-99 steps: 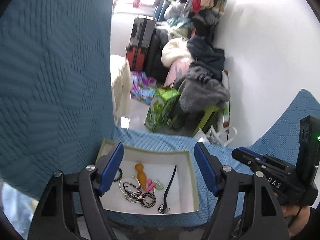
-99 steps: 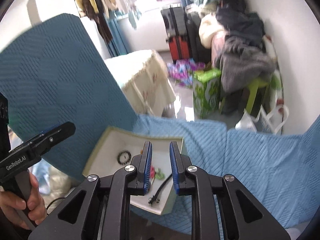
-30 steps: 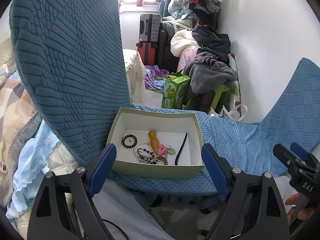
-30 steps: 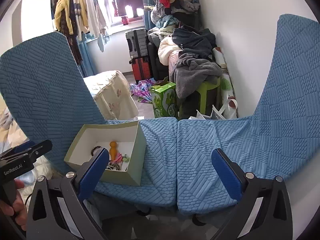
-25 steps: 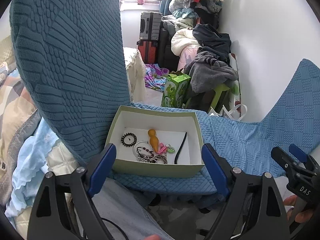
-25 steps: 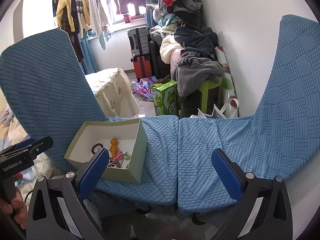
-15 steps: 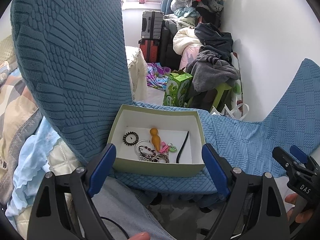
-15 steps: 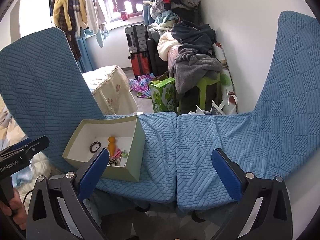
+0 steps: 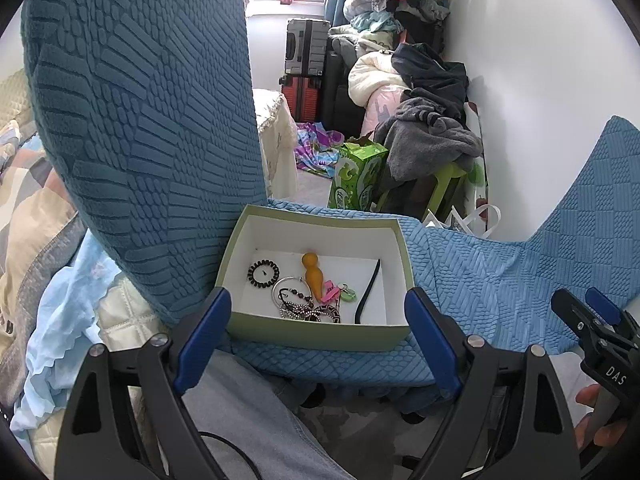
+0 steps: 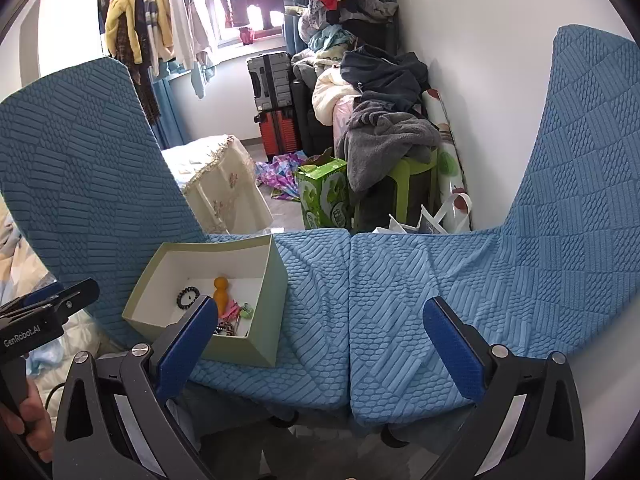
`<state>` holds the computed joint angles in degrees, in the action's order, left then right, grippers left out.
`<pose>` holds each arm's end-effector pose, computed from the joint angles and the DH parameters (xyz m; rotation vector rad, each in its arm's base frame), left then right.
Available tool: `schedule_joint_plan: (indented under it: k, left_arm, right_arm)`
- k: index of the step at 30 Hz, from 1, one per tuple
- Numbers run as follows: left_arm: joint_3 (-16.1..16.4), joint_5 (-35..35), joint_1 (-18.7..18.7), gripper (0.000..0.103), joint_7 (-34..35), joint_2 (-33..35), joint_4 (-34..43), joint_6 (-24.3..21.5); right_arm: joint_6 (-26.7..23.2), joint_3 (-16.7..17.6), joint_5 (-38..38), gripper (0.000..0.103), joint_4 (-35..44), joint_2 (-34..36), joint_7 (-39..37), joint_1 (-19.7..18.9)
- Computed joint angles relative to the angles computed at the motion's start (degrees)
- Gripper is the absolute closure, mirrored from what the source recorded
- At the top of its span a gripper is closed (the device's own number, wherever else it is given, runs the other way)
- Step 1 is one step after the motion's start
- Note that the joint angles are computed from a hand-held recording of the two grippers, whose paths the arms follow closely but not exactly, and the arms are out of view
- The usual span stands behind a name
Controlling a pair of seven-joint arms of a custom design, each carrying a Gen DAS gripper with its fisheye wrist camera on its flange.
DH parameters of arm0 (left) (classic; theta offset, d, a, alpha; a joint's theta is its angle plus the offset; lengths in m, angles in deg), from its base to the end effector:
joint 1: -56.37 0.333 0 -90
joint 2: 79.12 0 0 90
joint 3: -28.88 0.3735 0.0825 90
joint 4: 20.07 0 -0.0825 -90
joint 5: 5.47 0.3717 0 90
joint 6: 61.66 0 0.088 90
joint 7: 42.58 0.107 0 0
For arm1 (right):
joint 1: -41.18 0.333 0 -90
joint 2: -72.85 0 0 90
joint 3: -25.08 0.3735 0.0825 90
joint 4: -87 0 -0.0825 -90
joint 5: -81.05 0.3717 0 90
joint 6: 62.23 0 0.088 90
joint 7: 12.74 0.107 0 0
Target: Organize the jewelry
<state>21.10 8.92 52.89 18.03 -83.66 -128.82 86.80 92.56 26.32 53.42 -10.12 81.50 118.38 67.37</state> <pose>0.5585 -0.1196 0.6843 -1.9019 1.6340 -0.8015 0.5749 0.3148 0.6608 -1.7171 1.5453 -0.6505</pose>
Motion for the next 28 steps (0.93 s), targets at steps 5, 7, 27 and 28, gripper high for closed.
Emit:
schedule_joint_plan:
  k: [5, 7, 27, 28]
  left_arm:
    - [-0.06, 0.10, -0.02, 0.014, -0.29, -0.02, -0.03, -0.06]
    - [-0.07, 0.17, -0.01, 0.014, -0.36, -0.09, -0.11, -0.05]
    - [-0.26, 1.11, -0.16, 0.004, -1.36, -0.33, -0.39, -0.11]
    - [-0.22, 0.94, -0.20, 0.004, -1.13, -0.40, -0.42, -0.15]
  right_arm:
    - [-0.02, -0.01, -0.23, 0.000, 0.04, 0.07, 0.03, 0.08]
    - [-0.04, -0.01, -0.17, 0.000, -0.04, -0.01, -0.04, 0.07]
    - [0.17, 0.01, -1.57, 0.000, -0.40, -0.43, 0.07, 0.18]
    - [-0.06, 0.09, -1.47, 0.000, -0.32, -0.39, -0.05, 0.14]
